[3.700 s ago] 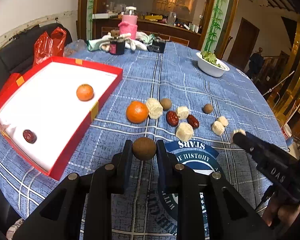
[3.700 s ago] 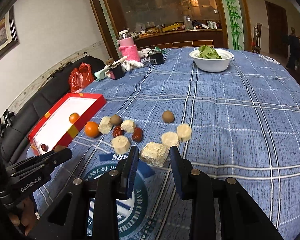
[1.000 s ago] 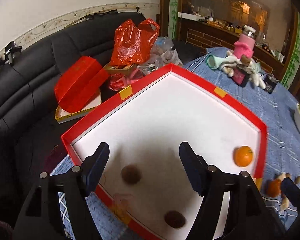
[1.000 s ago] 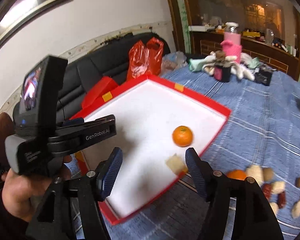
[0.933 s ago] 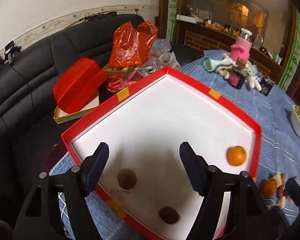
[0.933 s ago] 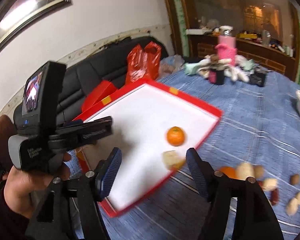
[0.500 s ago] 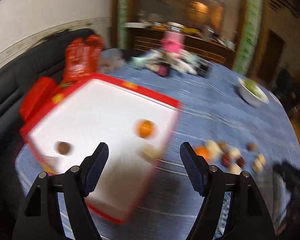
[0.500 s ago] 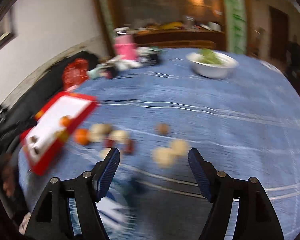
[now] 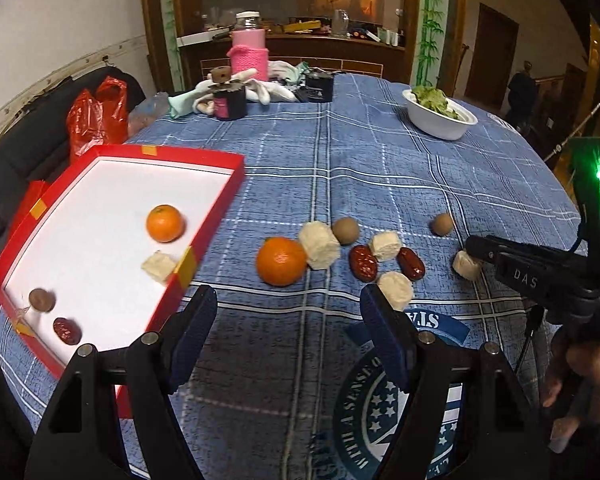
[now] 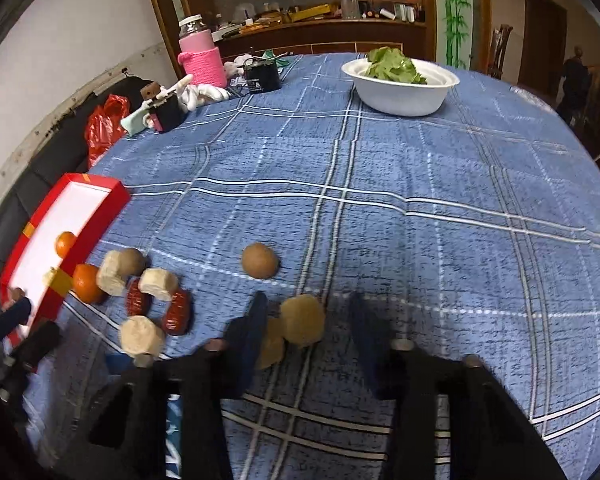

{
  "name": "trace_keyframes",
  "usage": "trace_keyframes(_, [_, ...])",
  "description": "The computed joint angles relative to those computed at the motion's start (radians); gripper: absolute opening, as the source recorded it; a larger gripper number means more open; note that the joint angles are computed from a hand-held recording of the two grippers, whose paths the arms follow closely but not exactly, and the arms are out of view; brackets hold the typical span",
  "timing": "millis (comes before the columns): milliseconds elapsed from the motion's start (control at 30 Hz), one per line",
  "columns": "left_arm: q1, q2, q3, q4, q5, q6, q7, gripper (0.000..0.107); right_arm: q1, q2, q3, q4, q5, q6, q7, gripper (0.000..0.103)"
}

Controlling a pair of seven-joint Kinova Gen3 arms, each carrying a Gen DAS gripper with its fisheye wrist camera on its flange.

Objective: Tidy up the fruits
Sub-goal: 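Grasp a round beige pastry with the left tool while the right tool grasps a beige ball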

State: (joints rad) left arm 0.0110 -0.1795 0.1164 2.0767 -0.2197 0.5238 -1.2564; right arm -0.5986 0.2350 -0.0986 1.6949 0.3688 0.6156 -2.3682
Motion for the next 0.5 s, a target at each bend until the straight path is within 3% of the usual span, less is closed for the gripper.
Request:
trace_keyframes(67, [0.003,0.009,0.011,0.001,-0.002,0.001,0.012,0.074,-0.028,-0.006,0.014,0.005,0.023,0.009,-0.010,0.024])
trace_keyframes(167, [0.012,0.027,0.022,-0.004,-0.009,0.010,0.030,0.074,0.021,-0.029,-0.015,0.036,-0.030,-0.019,0.017,0.024])
trace_keyframes(367, [0.046,0.080,0.074,-0.024,-0.110,0.018,0.141,0.074,0.043,-0.052,-0.021,0.084,-0.053,-0.077,0.038,0.024])
trace_keyframes(500, [0.095,0.105,0.069,-0.037,-0.150,0.019,0.186,0.074,0.066,-0.068,-0.026,0.107,-0.090,-0.117,0.067,0.024])
